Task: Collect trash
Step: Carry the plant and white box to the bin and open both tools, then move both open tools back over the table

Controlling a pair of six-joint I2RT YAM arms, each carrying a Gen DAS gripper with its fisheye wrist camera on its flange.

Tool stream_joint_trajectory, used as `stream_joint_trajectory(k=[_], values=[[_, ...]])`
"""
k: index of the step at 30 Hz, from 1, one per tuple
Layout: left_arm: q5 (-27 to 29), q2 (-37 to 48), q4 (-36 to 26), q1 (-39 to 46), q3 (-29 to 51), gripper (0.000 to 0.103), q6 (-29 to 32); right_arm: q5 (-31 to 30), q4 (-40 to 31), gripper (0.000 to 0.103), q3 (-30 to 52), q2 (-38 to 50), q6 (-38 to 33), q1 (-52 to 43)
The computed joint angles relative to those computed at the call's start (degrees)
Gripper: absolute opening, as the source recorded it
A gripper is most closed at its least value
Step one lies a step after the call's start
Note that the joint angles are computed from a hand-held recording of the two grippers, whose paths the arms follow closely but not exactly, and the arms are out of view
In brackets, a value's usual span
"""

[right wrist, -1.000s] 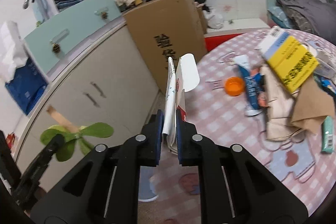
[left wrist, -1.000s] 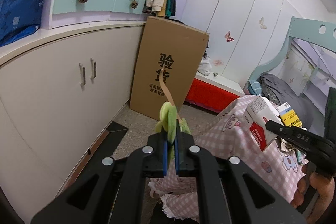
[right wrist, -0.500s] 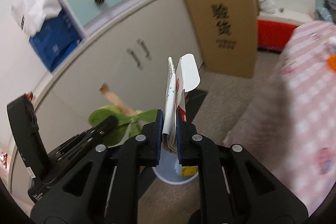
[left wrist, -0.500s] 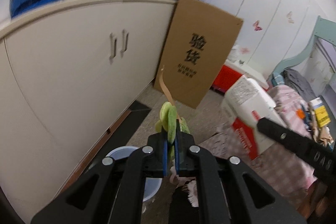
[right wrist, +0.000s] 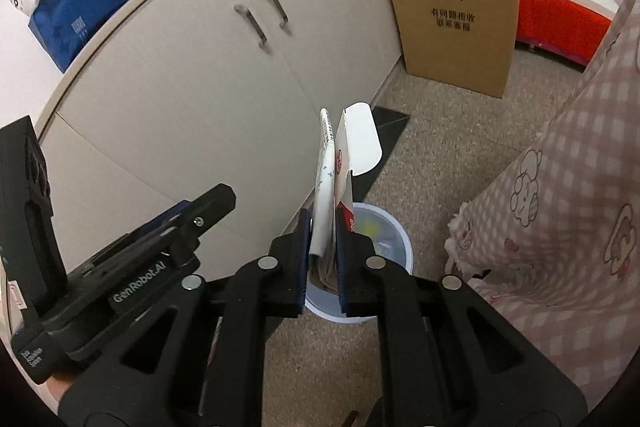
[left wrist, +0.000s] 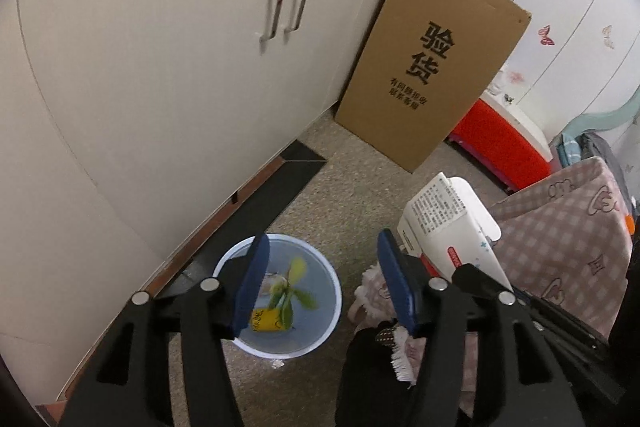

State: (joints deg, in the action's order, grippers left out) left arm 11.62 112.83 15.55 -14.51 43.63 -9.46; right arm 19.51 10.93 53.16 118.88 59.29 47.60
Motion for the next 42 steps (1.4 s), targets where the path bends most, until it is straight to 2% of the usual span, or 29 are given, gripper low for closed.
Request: stream_joint_trajectory(k=[7,11,24,27,28,30,35,42], values=[[-0.3,-0.4,0.4,0.8,-0.6,0.061,0.0,-0.7,-0.2,0.012,1.3,1.2,-0.2,0.1],[-2.7,-1.1,1.5,0.7,-1.7,0.063,0.1,-0.6,-0.5,0.012,1.9,1.1,-0.6,0.4],[-1.3,-2.3,1.4,5.4,-2.5,0.067,-2.3,-0.8,-0.2,0.012,5.4,2.3,-3.9,0.5],[-3.2,-3.6,2.2,6.2,-3.4,0.067,-3.3,-0.7,2.6,0.018,6.4,4.2,-6.4,0.1],[-5.2,-4.2,3.1,6.3,-4.1,0.068,-3.9,-1.1,2.5,0.033,7.1,4.9,-6.6,-0.1],[-6.9,-4.9,3.6,6.5,-4.6,0.070,-4.0,0.8,1.1,0.054,8.4,5.9,-6.5,0.3],[-8.6,-6.6,3.0,6.6,-5.3,0.071,-2.9,2.9,-0.8,0.055,8.1,5.5,-6.2,1.4],[-7.9,-12.5,0.5,4.2,-7.6,0.072,-2.8,8.3,-4.0,0.066,1.1,-2.4,-1.2,3.6]])
